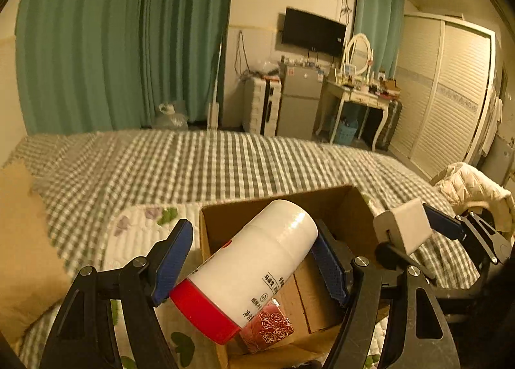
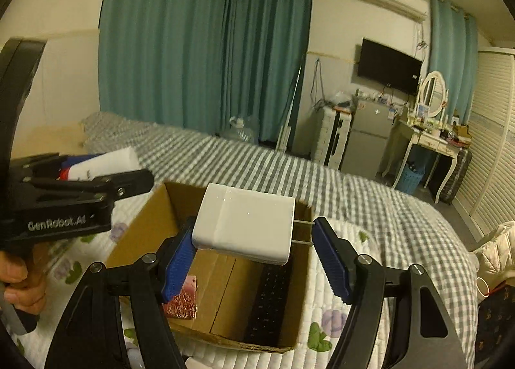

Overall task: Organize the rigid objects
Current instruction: 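Carry the bottle and white charger over the box with both tools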

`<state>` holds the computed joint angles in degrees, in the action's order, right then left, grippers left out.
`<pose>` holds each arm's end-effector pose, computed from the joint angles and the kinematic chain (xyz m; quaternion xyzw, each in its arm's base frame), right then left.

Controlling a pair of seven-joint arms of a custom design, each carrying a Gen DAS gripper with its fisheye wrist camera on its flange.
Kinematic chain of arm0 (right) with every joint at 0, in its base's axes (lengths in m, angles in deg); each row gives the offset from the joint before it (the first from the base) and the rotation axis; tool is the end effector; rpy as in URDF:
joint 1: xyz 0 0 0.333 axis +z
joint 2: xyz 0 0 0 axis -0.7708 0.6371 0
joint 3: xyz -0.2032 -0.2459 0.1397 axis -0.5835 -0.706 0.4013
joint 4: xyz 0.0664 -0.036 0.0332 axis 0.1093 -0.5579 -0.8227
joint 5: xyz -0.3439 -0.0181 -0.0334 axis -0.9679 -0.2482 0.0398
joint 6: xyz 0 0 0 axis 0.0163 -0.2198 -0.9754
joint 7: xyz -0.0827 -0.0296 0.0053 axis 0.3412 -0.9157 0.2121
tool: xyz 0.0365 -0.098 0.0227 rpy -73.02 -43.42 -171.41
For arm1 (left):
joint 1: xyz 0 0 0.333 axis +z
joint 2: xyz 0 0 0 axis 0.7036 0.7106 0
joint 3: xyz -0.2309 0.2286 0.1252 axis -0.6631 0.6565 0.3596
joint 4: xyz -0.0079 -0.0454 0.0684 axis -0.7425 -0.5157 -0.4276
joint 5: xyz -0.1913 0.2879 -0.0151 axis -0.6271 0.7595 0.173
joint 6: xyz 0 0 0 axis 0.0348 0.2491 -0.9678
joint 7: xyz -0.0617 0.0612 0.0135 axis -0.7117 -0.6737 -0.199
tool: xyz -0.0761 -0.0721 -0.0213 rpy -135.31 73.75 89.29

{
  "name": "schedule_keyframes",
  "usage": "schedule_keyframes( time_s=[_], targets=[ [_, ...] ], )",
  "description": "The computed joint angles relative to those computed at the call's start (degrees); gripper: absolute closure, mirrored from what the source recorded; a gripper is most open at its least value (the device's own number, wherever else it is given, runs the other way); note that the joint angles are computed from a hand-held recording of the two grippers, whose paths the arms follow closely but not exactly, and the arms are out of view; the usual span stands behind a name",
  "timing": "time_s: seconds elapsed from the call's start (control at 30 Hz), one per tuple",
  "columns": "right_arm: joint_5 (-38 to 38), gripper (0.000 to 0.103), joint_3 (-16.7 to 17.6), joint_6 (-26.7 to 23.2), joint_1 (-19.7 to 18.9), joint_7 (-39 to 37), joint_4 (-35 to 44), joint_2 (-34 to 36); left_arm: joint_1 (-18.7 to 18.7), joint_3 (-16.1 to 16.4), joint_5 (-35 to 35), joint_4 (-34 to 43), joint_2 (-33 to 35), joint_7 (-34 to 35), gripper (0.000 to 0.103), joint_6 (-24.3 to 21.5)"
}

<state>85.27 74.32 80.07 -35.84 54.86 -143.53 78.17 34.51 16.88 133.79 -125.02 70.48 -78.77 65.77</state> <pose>0.5850 0.2049 0.5636 -0.7998 0.3293 -0.2182 0.4521 0.5192 -0.2148 0.5717 -0.7196 0.5275 -0.3054 0.3325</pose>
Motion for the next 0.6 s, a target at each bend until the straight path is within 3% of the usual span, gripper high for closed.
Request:
schedule_keyframes(
  time_s=[0.2,0.33,0.43,0.6],
  targets=[
    [-16.2,0.032,-2.8,-1.2,2.4,14.2,2.4,5.2,-0.5,0.6,-5.4,2.2,5.0,6.1,0.028,-1.7],
    [-25.4,0.032,-3.7,-0.7,3.6,20.6,2.5,7.5,-0.8,1.1,-10.7,2.9,7.1,11.2,0.028,-1.1],
    [-32.5,0.033,-4.8,-3.1,4.1,24.9,3.2,9.0,-1.6,1.4,-12.3,3.9,8.4,13.6,0.028,-1.6],
    [-43.2,0.032,-6.8,-4.6,5.6,32.1,3.6,11.0,-2.6,1.4,-16.8,7.3,11.6,19.4,0.028,-4.5]
  ],
)
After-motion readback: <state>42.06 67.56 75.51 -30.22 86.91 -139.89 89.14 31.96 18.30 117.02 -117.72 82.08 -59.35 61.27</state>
